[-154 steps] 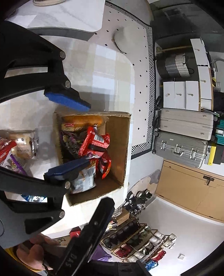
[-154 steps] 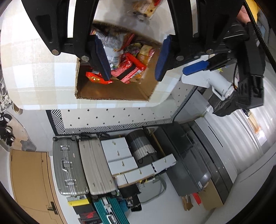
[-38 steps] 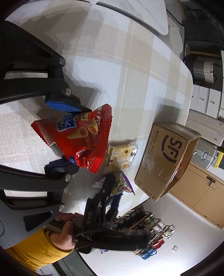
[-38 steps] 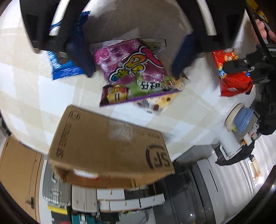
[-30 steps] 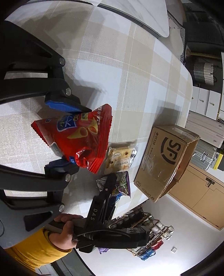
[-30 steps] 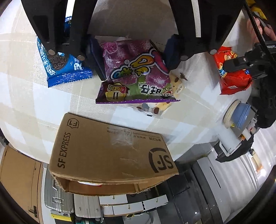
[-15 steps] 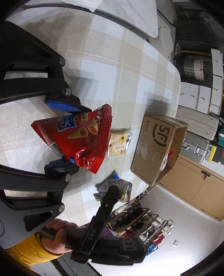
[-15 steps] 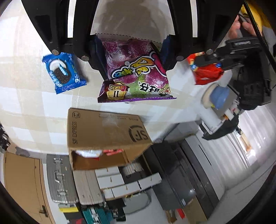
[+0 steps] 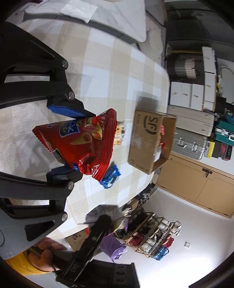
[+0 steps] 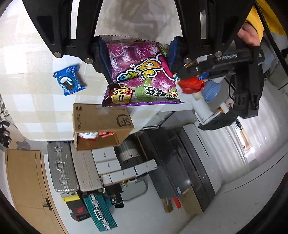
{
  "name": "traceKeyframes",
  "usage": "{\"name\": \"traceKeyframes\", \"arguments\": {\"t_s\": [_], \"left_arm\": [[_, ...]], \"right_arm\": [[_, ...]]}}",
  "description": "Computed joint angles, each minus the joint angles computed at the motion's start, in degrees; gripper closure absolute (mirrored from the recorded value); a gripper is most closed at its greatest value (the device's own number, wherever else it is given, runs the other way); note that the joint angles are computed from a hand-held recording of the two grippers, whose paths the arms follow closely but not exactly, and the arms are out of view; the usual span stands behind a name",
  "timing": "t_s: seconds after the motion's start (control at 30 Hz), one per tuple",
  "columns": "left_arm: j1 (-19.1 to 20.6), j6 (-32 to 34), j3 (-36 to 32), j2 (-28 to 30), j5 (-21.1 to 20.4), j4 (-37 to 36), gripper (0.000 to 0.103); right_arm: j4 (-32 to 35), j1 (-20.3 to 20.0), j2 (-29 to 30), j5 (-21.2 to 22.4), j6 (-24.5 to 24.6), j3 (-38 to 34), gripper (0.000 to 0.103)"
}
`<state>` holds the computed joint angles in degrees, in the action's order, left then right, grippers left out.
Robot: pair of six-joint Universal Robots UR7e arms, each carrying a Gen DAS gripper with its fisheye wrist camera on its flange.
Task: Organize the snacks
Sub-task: 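Carry the chip bag with the left tool while the right tool carries the candy bag over the box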
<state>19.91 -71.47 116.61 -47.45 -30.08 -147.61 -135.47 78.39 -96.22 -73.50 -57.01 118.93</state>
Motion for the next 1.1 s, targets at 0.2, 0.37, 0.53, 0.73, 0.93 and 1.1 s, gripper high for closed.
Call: {"name": "traceKeyframes", "arguments": {"t_s": [0.2,0.37,0.53,0.73,0.93,1.1], "left_arm": [[-1.7,-0.2,-3.1,-1.5,3.2,6.9,0.061],[-2.2,1.0,-6.3,-1.9,5.1,11.3,0.061],[-1.8,4.7,-8.6,-2.0,6.2,11.1,0.061],[-0.1,10.1,-9.8,-2.5,6.6,6.6,0.061],[3.6,19.0,-12.7,-1.5,7.5,-2.3,0.061],[6.7,26.3,-16.7,-0.7,7.8,-7.3,0.061]], "right_arm": [[2.6,0.6,-3.0,2.4,-0.4,-0.6,0.049],[3.3,2.4,-3.4,3.7,-0.2,-2.3,0.049],[2.1,4.3,-1.8,4.9,2.2,-4.6,0.049],[-0.1,6.4,1.8,5.6,6.1,-8.2,0.049],[-2.3,9.2,7.3,4.5,9.2,-13.0,0.049],[-3.4,10.5,11.9,4.2,12.3,-17.3,0.049]]}}
